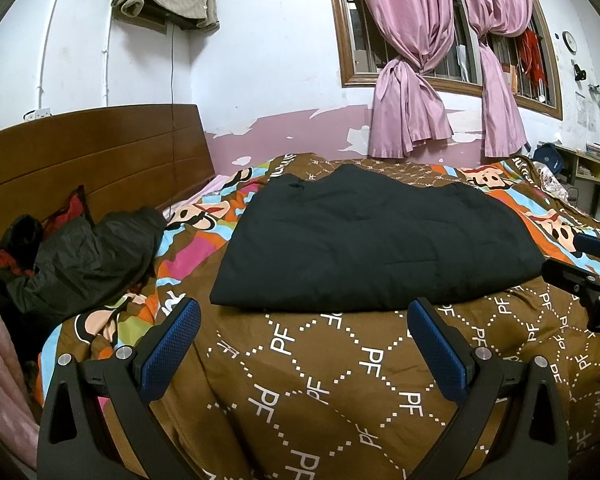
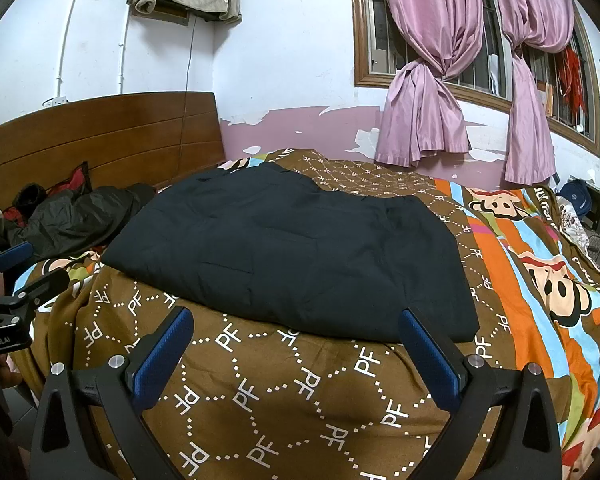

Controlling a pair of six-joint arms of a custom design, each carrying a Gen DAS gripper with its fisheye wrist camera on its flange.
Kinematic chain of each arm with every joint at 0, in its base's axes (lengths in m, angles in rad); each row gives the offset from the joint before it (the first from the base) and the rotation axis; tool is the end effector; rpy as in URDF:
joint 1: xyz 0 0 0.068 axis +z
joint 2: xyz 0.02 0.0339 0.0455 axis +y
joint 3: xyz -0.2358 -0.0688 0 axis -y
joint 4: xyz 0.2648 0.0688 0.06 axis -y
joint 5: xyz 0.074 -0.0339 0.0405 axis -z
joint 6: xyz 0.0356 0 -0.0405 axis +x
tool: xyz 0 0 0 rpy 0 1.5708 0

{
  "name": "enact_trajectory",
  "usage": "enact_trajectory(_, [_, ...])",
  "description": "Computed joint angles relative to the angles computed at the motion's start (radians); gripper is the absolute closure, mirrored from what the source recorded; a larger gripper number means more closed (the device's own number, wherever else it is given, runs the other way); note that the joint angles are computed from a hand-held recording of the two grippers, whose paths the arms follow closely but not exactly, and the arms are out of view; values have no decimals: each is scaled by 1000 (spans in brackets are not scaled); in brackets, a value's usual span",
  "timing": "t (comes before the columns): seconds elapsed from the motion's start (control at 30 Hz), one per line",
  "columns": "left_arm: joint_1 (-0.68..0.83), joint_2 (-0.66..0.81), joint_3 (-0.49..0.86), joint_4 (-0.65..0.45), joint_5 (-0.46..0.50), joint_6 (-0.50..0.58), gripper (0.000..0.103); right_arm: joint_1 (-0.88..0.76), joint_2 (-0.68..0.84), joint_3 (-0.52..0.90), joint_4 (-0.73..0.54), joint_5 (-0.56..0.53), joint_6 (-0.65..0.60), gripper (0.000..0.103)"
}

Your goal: Fold large clothes

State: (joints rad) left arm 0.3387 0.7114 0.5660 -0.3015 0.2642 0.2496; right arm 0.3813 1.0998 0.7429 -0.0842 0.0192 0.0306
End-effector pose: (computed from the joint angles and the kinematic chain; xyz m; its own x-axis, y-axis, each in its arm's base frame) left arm 0.2010 0.0609 0.2416 -0.4194 0.1051 -0.9017 0.0051 0.9935 0.1134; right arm 0.2612 0.1040 0.2405 -0.4070 -0.1302 -0.9041 -0.3437 0.9389 0.0195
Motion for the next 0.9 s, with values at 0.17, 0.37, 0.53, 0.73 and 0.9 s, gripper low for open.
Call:
enact_trajectory(0.17, [-3, -2, -1, -2, -3, -3, 2, 1, 4, 4, 0, 1, 0, 0])
enact_trajectory(0.37, [-1, -1, 3, -9, -1, -8, 2, -3, 3, 4, -3, -4, -2, 0])
enact_trajectory(0.53, [10, 10, 7, -20, 14, -19, 2, -1, 5, 7, -3, -1, 0, 0])
enact_trajectory(0.73, [3, -9, 3, -32, 10, -25, 2, -3, 1, 4, -5, -3, -2, 0])
enact_trajectory(0.9, [-7, -37, -15, -23, 3, -12, 2, -4, 4, 7, -5, -3, -1, 0])
